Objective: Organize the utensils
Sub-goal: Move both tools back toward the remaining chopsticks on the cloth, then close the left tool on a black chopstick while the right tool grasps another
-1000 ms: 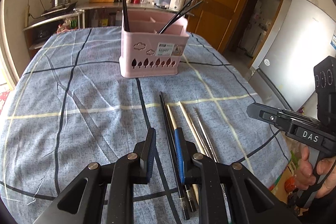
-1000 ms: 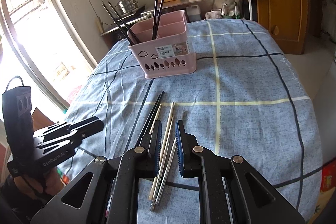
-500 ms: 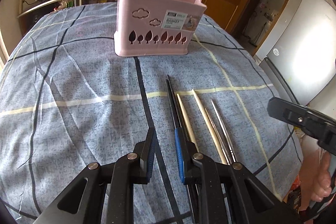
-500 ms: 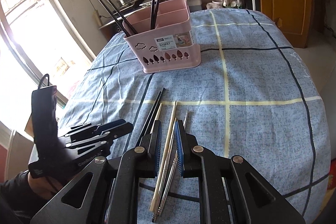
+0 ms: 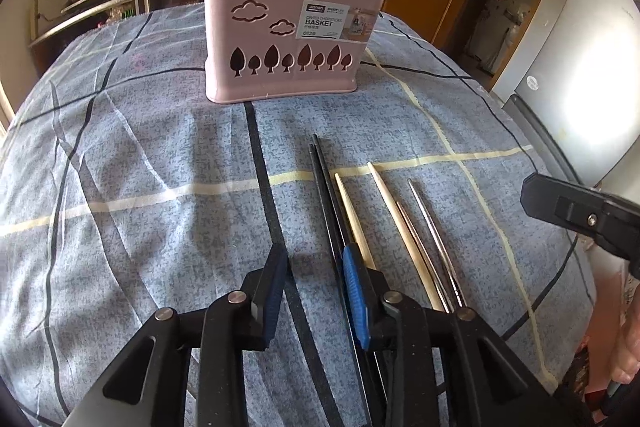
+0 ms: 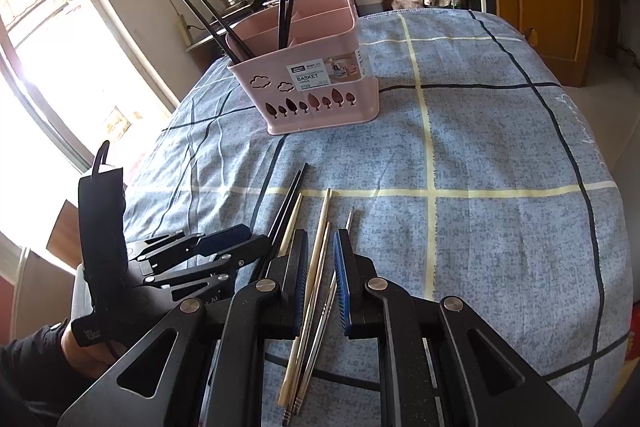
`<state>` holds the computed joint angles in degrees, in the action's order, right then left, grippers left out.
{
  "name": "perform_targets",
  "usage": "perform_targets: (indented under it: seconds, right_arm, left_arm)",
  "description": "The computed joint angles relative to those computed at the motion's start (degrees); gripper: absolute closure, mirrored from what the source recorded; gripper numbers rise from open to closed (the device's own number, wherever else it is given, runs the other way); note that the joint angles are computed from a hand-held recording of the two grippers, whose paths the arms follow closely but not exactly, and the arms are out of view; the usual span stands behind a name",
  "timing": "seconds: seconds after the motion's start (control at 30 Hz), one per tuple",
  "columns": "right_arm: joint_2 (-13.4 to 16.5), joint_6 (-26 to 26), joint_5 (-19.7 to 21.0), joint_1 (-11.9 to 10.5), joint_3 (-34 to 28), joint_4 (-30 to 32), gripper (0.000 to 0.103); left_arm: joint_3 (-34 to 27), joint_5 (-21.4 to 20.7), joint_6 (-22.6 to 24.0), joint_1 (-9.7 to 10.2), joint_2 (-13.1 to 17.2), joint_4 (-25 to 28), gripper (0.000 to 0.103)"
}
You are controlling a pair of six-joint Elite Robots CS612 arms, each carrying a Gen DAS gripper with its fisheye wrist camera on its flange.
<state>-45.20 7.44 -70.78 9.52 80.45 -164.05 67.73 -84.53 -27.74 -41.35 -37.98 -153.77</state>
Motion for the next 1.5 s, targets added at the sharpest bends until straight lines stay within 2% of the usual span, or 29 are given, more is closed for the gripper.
perform_targets:
  seconds: [0.27,0.33,0.4,0.43,0.67,0.93,1.23,1.37,1.5]
  right_arm:
    - [-0.03,-0.24,-0.05,0.00,-0.01,-0.05,0.089]
    - [-0.04,-0.04,-0.06,0.01,0.01,-0.06,0.089]
    - [0.01,0.01,0.04,0.06,-0.05,-0.01,0.089]
    - [0.07,0.00,0.02,0.11,-0.17,0.07,0.089]
    - [1.50,-1.13,0.61,0.70,-2.58,1.64,0.089]
    - [5.90,-2.81,0.61,1.83,-10.00,7.58,0.089]
    - [11.23,-3.75,-0.95,2.70,-19.68,18.20,0.089]
    - [11.78,-4.64,0.59,2.95,-20.84,19.31,0.089]
    - [11.92,-6.00,0.25,3.51,-21.49,20.71,0.089]
  left_arm:
    - [-0.55,4.51,1.41,-0.64,0.18,1.98,0.070]
    - [-0.62,5.98,1.84,-0.86,0.14,2.70,0.074]
    - [-0.58,7.43,1.03,-0.90,0.03,3.50,0.090]
    - [-0.42,7.55,0.49,-0.82,-0.06,3.53,0.093]
    - [2.51,5.94,-3.01,0.70,-1.49,1.30,0.094]
    - [4.66,7.35,-5.52,1.77,-2.64,0.83,0.094]
    - [5.27,3.16,-5.88,3.08,-2.92,-0.52,0.094]
    - [4.18,1.38,-6.69,3.68,-2.31,-0.48,0.094]
    - [2.62,0.03,-7.42,4.23,-1.52,0.20,0.094]
